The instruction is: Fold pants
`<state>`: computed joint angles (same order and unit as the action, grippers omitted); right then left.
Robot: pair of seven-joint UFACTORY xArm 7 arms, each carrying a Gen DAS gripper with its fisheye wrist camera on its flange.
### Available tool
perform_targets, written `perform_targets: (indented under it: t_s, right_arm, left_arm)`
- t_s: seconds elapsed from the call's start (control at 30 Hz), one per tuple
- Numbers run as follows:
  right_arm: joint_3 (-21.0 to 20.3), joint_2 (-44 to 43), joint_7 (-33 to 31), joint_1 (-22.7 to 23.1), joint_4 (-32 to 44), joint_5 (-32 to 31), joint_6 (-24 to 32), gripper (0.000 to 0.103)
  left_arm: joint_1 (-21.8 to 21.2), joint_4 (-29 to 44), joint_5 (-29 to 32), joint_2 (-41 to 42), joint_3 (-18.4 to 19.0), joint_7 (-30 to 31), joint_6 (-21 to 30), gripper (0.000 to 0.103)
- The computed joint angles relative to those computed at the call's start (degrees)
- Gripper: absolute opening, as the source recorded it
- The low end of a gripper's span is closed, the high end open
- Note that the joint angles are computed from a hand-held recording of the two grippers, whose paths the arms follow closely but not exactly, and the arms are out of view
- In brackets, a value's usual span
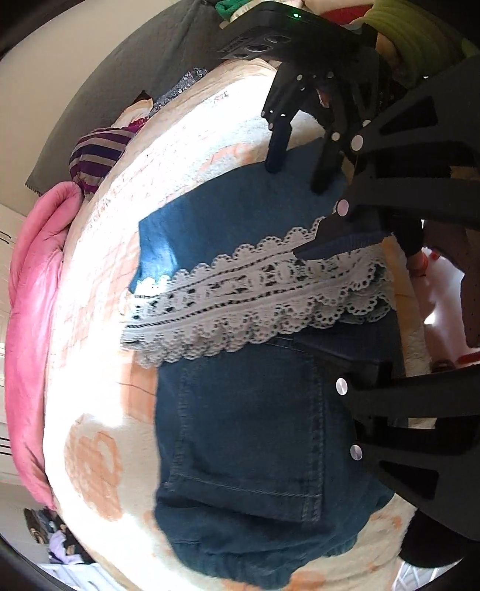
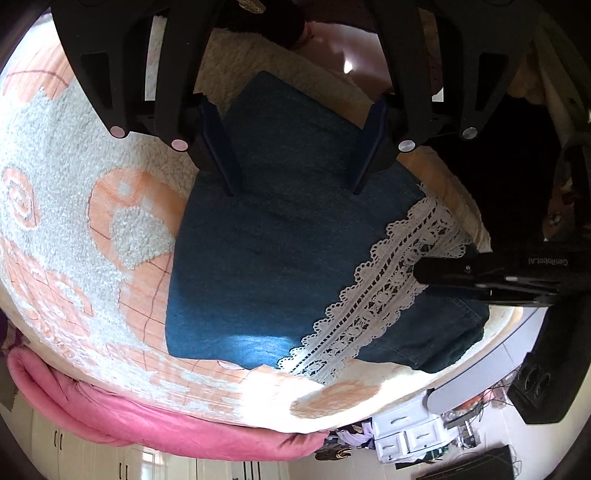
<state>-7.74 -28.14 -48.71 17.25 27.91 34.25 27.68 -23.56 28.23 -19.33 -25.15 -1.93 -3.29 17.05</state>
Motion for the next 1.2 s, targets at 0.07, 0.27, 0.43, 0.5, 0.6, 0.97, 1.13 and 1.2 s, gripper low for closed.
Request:
perform_targets:
  t_s: [0.07, 0.27, 0.43, 0.5, 0.6, 0.97, 1.13, 1.2]
  right_arm:
    - [0.16, -0.51, 0.52, -0.26, -0.10, -0.10, 0.22, 0.055]
    - [-0.68, -2.13, 2.27, -1.09, -0.24, 0.78, -0.35, 0.065]
    - [-1.85, -2.96, 4.03, -1.33, -0.20, 1.73, -1.69, 0.078]
    - [-1.95, -3.20, 4.92, -1.49, -0.09, 1.83, -2.68, 0.082]
    - [-2.47, -3.17, 5.80, -1.21, 0.31, 2.08, -3.68, 0.086]
    - [-3.06, -1.95, 7.28, -0.29, 2.80, 2.30, -5.72, 0.093]
    - [-3.14, -0.55, 7.38, 0.96, 5.19, 2.51, -5.85, 0.094]
    - [-2.95, 0.46, 6.55, 2.02, 6.70, 2.93, -5.72, 0.094]
  left_arm:
    - [-0.06, 0.85, 0.00, 0.25, 0.11, 0.04, 0.07, 0.043]
    - [1.01, 2.50, 2.04, 0.52, -1.37, -1.26, 0.23, 0.048]
    - [2.43, 3.18, 4.31, 0.16, -2.46, -2.90, 0.52, 0.052]
    - [3.33, 3.41, 5.49, -0.14, -2.89, -3.87, 0.75, 0.059]
    - [4.90, 3.10, 7.70, -1.32, -3.73, -5.69, 0.61, 0.062]
    - [8.27, 1.31, 12.31, -5.89, -3.53, -9.47, 1.18, 0.075]
    - [9.85, 0.28, 13.56, -8.20, -3.24, -10.36, 1.84, 0.075]
    - [10.74, -0.35, 14.15, -9.45, -3.15, -10.81, 2.05, 0.075]
